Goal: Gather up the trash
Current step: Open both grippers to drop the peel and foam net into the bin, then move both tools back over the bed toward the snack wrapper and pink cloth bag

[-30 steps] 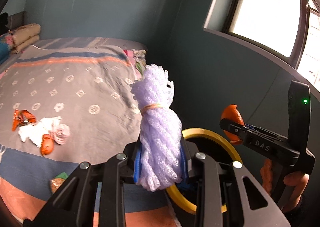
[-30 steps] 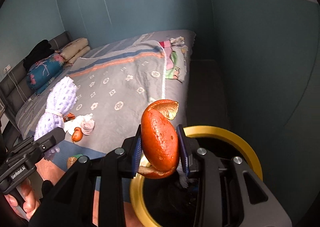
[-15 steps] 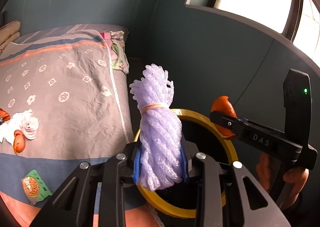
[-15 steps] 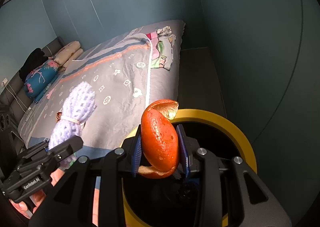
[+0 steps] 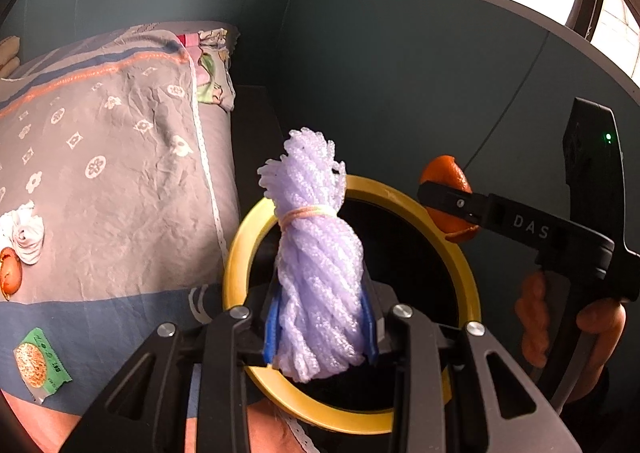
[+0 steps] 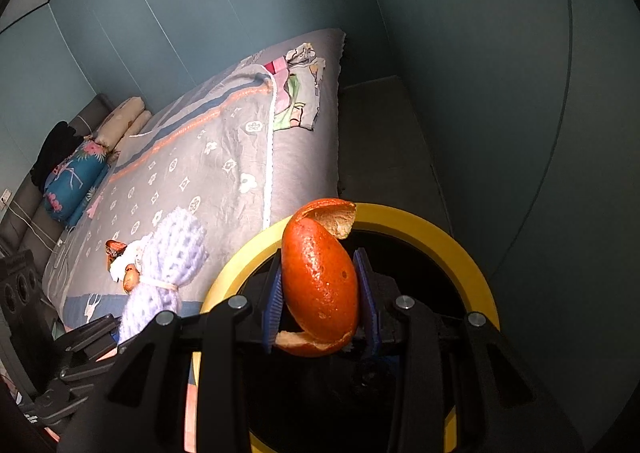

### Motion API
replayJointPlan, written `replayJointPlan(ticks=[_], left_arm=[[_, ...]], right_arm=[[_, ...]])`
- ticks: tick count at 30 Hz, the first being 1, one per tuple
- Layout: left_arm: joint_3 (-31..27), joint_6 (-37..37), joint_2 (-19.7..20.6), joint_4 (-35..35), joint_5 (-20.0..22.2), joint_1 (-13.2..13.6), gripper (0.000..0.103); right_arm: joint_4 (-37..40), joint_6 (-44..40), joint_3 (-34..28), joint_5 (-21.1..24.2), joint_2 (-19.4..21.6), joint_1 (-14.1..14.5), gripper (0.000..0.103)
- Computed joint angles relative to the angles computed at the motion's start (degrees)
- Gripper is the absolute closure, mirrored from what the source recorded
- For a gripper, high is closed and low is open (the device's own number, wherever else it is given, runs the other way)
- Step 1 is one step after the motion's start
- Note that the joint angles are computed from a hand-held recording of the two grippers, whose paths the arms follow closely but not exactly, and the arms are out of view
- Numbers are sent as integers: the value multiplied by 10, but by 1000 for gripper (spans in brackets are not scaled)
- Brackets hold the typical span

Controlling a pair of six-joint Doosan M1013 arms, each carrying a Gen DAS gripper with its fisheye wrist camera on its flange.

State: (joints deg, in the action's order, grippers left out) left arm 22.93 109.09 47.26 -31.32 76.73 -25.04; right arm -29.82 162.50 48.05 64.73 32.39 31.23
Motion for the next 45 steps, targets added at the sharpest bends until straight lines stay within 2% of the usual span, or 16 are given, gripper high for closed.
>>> replayJointPlan(ticks=[5,8,11,13,17,19,22,25,31,36,45], left_arm=[[4,5,-1,-4,4,0,72],[9,13,-4,-4,7,1,68],[8,11,-3,-14,11,4,61],[0,7,1,-26,19,7,47],[28,30,-16,-30,-4,7,39],[40,35,-24,-33,-19,8,31],[33,28,-21,-35,-20,10,28],[31,14,-21,-33,-34,16,21],[26,-3,-24,-21,-62,29,16],[29,-4,-30,-6,-98,40,12],[0,-62,-20,28,-122,68,8]], right_arm=[[2,0,-1,-2,1,-1,65],[-3,8,-1,-3,1,-1,64],[-16,24,8,-1,-5,1,60],[-23,33,10,2,-7,2,58],[-39,56,15,5,-12,4,54],[-48,62,20,5,-17,6,53],[-59,66,23,-1,-21,8,51],[-68,63,21,-6,-21,10,48],[-72,41,6,-14,-16,13,41],[-61,0,-39,-2,5,16,39],[-35,-93,-161,14,66,22,32]])
